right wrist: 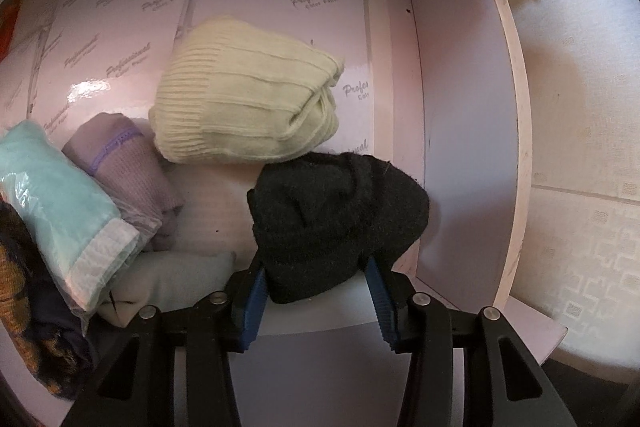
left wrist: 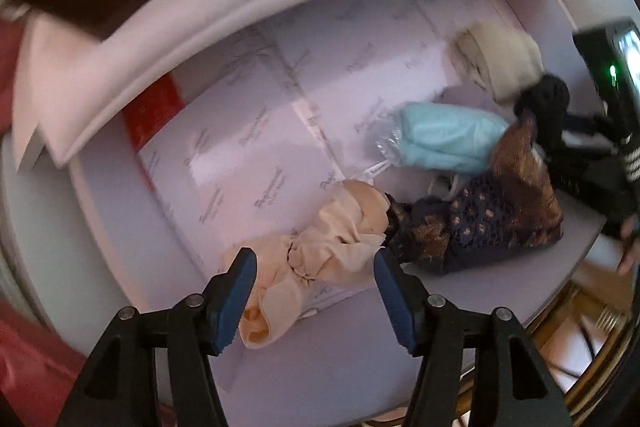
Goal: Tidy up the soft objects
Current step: 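Lift the cream garment with the left gripper toward the gold tray while the right holds the black garment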
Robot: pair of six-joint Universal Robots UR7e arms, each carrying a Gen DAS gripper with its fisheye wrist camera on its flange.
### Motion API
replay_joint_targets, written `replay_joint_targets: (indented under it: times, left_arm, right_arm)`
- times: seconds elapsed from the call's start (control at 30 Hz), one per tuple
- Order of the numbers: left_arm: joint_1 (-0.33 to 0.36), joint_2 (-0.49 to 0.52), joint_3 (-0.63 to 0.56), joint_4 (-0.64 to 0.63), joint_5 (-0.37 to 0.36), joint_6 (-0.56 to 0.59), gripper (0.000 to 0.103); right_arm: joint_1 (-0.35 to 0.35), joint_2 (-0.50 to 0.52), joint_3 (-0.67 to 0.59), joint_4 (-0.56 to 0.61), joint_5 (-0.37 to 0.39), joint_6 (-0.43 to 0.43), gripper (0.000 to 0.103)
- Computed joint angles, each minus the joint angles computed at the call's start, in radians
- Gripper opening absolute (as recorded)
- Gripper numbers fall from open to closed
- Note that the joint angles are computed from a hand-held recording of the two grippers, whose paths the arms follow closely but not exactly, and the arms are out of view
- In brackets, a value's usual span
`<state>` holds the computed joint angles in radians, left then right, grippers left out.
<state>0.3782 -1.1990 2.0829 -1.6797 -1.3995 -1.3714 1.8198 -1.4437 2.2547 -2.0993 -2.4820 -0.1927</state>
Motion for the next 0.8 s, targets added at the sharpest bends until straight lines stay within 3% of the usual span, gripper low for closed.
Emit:
replay_joint_targets:
  times: [0.13,0.2,0.57,0.8]
  left_arm:
    - [0.015,0.018,0.022,-0.029,0.003,0.017,0.056]
    - [0.027,0.027,0.052,-0.087,-0.012,0.026,0.035]
    - [0.003,-0.042,0.108,-0.103,0.036,-0.066,0.018]
    - [-0.041,-0.106,0.109,-0.083,0.086,-0.141,0.016]
  right_arm:
    - [-0.002,0.008,-0.007,-0.005,0.0,-0.002,0.048]
    - [0.0,0.008,-0.006,-0.018,0.003,-0.008,0.048]
    - [0.024,-0.02,-0.012,-0.058,0.075,-0.084,0.04]
    - [0.039,-0.02,-0.017,-0.04,0.084,-0.085,0.039]
